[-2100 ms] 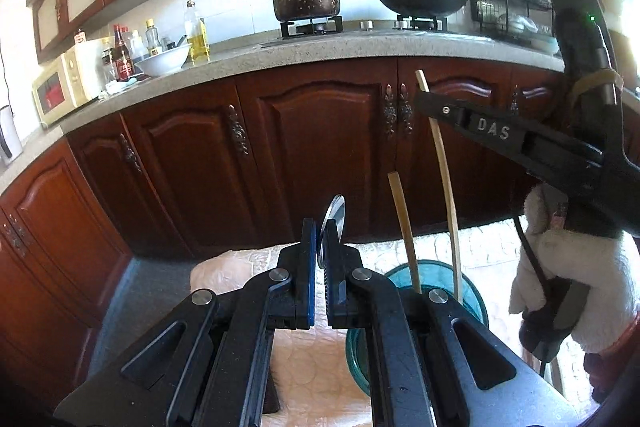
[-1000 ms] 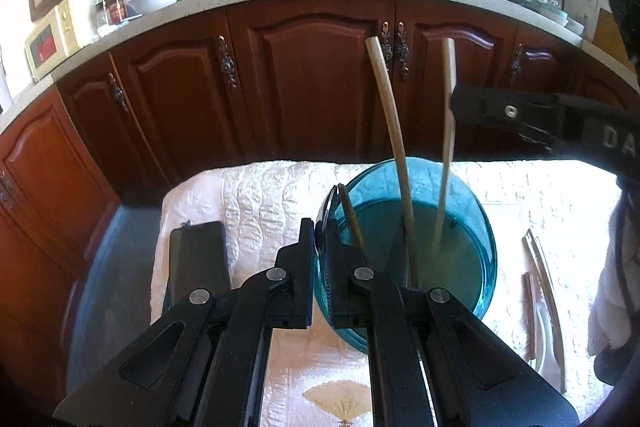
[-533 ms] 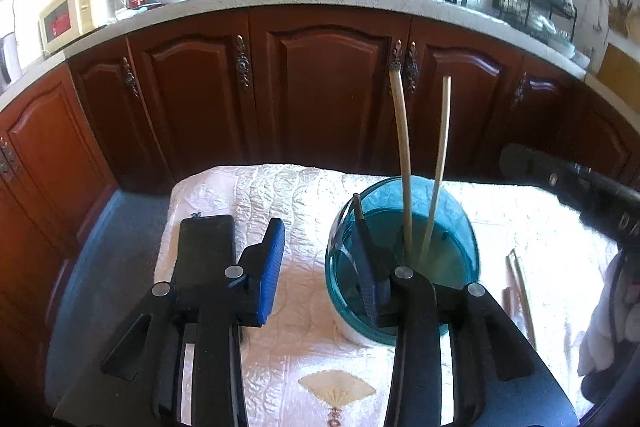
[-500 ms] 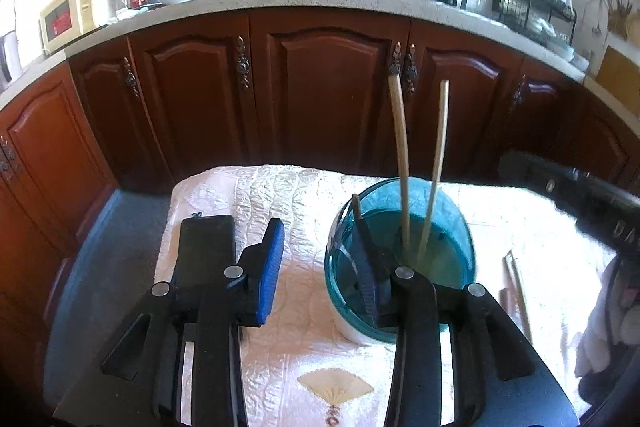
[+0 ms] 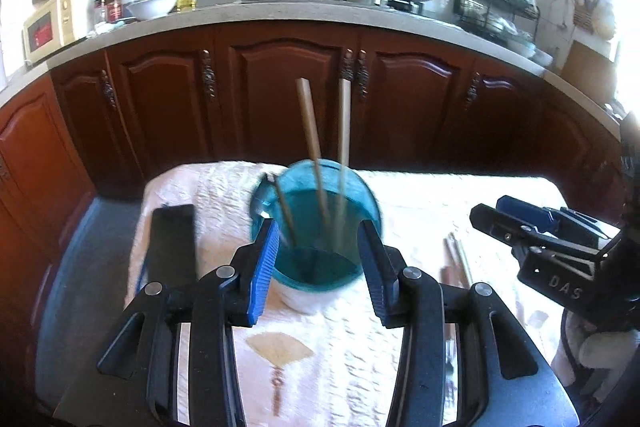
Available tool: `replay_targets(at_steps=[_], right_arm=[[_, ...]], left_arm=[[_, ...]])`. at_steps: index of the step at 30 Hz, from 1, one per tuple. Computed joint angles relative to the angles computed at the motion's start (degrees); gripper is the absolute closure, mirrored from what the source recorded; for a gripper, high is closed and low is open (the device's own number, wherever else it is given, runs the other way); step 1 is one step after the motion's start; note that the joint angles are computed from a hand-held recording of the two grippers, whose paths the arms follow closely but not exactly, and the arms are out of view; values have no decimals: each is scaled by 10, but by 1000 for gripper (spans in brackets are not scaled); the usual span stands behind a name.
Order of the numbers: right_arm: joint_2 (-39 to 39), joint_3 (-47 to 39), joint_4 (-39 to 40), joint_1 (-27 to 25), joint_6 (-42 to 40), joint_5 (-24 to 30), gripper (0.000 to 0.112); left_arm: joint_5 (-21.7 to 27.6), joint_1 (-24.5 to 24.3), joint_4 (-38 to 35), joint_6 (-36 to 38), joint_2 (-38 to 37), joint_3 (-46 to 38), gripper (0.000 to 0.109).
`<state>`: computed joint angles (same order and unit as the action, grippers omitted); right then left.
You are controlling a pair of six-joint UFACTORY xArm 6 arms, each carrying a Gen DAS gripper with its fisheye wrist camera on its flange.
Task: Organize utensils
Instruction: 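Open the left gripper to drop the spoon into the cup and withdraw, then move both grippers back toward the utensils lying on the cloth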
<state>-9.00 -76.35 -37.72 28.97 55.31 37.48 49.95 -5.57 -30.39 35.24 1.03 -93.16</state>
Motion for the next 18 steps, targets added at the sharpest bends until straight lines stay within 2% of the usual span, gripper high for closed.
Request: replay_targets(at_steps=[8,18], right_arm=[[-70,72,-29,12,49,62,71],[-138,124,-53,25,84,124,70]], left_arm=[[-5,-30,5,6,-56,70,68],[16,-59,2,-6,-88,116,68]])
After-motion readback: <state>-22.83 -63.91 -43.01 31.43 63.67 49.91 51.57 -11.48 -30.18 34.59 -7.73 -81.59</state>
